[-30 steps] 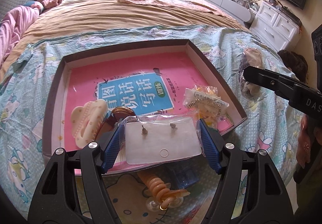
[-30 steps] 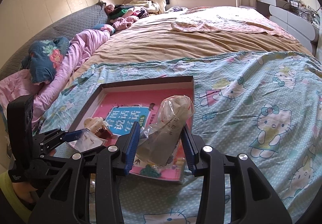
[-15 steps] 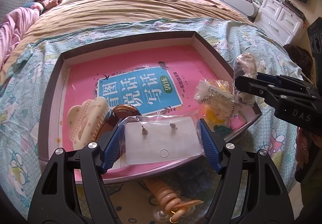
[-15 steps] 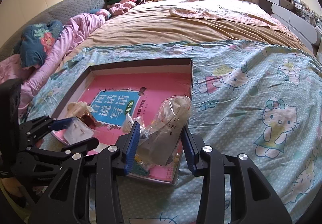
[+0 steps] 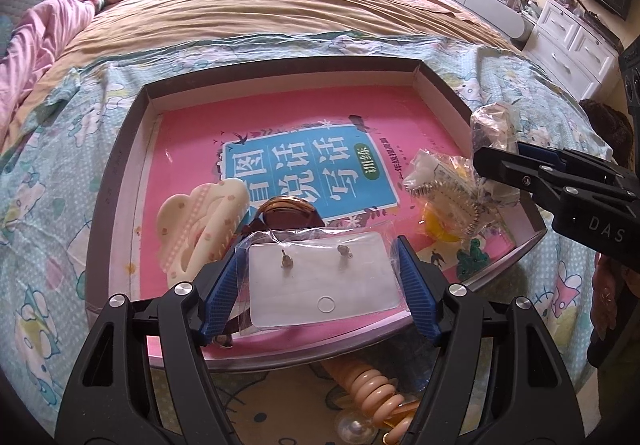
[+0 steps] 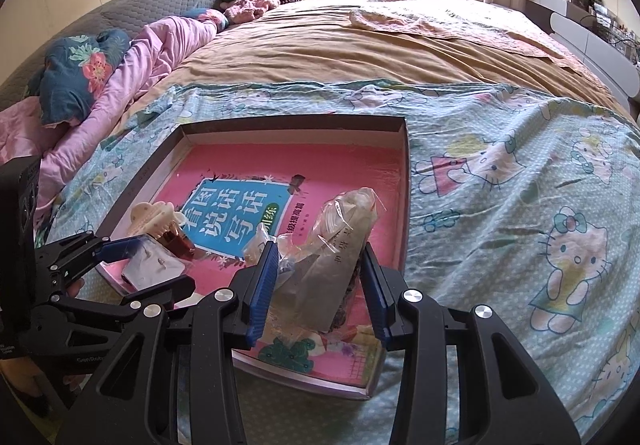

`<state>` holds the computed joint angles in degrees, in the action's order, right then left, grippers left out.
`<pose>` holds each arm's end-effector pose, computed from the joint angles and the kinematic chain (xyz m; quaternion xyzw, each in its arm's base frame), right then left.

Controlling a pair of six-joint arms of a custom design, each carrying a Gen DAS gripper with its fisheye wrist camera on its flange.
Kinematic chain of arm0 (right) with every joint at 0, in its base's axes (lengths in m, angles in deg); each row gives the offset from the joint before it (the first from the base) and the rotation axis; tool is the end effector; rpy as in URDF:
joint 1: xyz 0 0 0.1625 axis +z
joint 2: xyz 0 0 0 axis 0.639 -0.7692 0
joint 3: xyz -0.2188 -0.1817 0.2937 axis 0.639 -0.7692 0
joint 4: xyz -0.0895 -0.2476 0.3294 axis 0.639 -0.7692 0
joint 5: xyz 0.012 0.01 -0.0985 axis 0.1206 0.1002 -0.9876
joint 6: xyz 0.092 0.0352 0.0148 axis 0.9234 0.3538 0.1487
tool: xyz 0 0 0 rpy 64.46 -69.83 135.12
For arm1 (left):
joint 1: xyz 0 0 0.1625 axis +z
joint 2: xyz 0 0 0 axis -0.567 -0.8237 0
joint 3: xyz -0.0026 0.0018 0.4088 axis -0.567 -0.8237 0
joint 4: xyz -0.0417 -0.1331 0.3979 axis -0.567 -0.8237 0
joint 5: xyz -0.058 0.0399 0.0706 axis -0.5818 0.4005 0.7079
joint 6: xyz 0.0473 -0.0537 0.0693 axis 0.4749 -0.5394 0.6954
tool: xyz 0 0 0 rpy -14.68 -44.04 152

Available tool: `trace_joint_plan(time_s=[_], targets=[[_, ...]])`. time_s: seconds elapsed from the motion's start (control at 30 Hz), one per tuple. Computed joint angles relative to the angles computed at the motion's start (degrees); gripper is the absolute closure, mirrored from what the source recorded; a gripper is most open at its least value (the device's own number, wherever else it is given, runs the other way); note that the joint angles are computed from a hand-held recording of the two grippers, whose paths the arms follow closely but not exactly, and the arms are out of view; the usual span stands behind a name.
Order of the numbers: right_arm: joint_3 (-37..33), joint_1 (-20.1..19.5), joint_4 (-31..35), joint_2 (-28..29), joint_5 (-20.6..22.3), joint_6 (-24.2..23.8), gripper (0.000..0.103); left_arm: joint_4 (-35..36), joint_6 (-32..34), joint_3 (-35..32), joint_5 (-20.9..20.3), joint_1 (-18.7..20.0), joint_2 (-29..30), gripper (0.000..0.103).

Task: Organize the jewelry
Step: 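Carry the earring-card packet and the clear bag over the box with both tools, then open both tools to drop the packet and bag into the box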

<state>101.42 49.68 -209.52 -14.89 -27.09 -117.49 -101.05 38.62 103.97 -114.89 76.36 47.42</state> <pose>0.1113 -0.6743 0.2632 0.3835 -0.8971 0.1577 0.1527 -0.3216 -0.5761 0.0412 0.0334 0.8856 -0.3120 0.3424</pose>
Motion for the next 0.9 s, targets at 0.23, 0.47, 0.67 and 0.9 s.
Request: trace_joint_plan(time_s=[0.23,0.47,0.67,0.9], targets=[[0.71,0.21,0.94,-0.5,0.0,-0.4,0.062,0.89,-1.08,0.48,0.31,-0.1,-0.64,0.039],[0.94,0.0,1.41,-1.09,-0.34,0.51,0.061,1.33,-0.95,0.25,0.35,-0.33,-0.62,0.039],[1.46,-0.39,1.63,-1.83,-0.53,0.82,0.055,2.12,-1.12,-0.03,0.35,-0.49,-0.56,0.039],[2.1,-0.92,1.58,-2.71,-0.98,1.12,0.049,3.12,-2.0,-0.05,0.51,-0.73,-0.73,0.038]])
